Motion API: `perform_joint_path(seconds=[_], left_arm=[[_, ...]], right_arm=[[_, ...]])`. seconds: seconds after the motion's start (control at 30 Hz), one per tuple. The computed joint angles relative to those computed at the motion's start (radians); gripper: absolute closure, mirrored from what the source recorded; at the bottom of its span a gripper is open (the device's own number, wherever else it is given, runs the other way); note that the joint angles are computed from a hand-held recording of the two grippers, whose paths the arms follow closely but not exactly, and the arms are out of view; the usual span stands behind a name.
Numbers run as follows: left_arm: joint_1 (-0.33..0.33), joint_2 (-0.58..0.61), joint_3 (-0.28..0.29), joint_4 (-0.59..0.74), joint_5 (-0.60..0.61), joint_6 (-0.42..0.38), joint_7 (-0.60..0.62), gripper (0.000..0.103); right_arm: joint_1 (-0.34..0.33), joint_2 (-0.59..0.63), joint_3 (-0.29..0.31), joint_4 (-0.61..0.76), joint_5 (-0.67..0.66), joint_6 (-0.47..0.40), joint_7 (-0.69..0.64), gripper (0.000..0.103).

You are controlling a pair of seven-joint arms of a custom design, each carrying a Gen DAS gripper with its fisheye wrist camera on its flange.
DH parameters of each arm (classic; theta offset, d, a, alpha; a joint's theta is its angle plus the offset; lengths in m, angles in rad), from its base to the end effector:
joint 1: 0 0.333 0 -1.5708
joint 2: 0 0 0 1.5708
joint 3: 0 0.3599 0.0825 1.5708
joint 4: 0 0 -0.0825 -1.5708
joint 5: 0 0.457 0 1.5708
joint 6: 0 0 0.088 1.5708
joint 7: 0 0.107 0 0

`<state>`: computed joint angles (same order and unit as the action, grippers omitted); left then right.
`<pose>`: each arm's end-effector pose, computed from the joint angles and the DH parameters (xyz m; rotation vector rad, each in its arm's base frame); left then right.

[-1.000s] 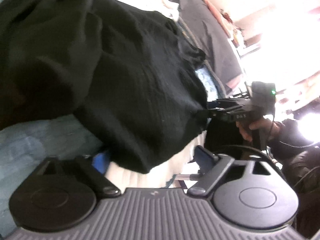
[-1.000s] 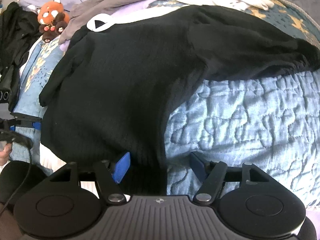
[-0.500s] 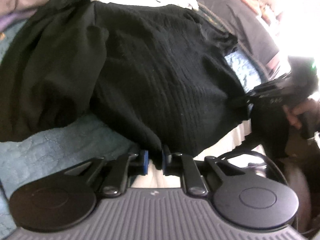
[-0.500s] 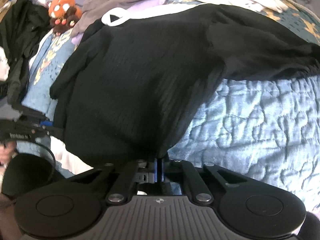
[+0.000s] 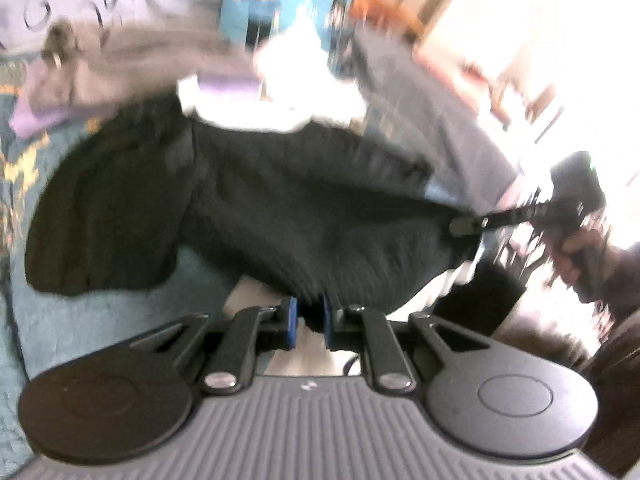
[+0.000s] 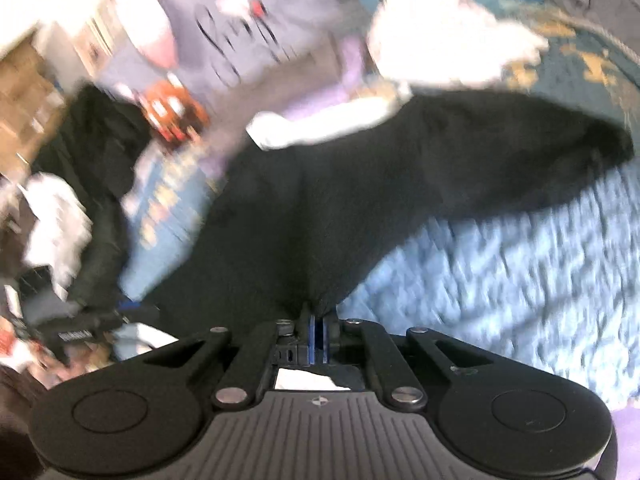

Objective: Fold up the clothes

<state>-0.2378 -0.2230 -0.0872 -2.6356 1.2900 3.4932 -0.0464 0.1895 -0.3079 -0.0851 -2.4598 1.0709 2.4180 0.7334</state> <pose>0.3789 -0.2488 0.3835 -1.8227 2.0896 -1.2849 0.5082 0.0568 0.4406 -1.7736 1.4632 0.1567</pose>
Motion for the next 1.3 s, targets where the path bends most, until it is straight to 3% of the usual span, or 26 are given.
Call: perform_joint_path(seconds=[0.07,0.17,0.27,0.43,0.47,0.57,0.63,0.87,1.03,1.23,1.3], left_arm=[[0.058,-0.066,-0.068,-0.069,-0.266,0.056,0.197,0.09],[0.098,-0.153,-0.115,-0.1,-0.475,0.107,0.329,0.089],[0.065,-0.205,-0.094,-0.055,-0.526,0.059,0.35,0.089],[-0.121,-0.266,0.046,0.091,-0.511,-0.16,0.332,0.09],[-0.131,-0.272,0.048,0.115,-0.527,-0.182,0.341,0.09],[-0.078,-0.32,-0.035,0.173,-0.564,-0.242,0.37,0.089],[-0.091,-0.376,-0.043,0.181,-0.589,-0.295,0.394,0.089],[-0.185,-0.388,0.0,0.199,-0.734,-0.449,0.485,0.089],[-0.106,-0.279,-0.016,0.206,-0.805,-0.414,0.498,0.089],[0.074,-0.217,-0.14,0.241,-0.803,-0.373,0.522,0.089],[0.093,-0.199,-0.17,0.26,-0.808,-0.374,0.554,0.089]], right_arm=[[0.007,-0.029,-0.029,0.011,0.083,-0.018,-0.074,0.099],[0.01,-0.066,-0.058,0.044,0.184,-0.054,-0.158,0.1],[0.007,-0.082,-0.076,0.096,0.255,-0.106,-0.206,0.1],[0.0,-0.092,-0.087,0.197,0.335,-0.171,-0.221,0.1],[-0.002,-0.101,-0.089,0.208,0.345,-0.184,-0.222,0.1],[-0.008,-0.133,-0.099,0.23,0.356,-0.219,-0.213,0.1],[-0.012,-0.144,-0.106,0.242,0.349,-0.236,-0.194,0.1],[-0.019,-0.081,-0.095,0.289,0.306,-0.246,-0.101,0.1],[-0.016,0.047,-0.048,0.382,0.278,-0.195,-0.055,0.1],[-0.032,0.132,-0.017,0.475,0.323,-0.16,-0.083,0.1],[-0.04,0.129,-0.015,0.48,0.328,-0.152,-0.106,0.1]])
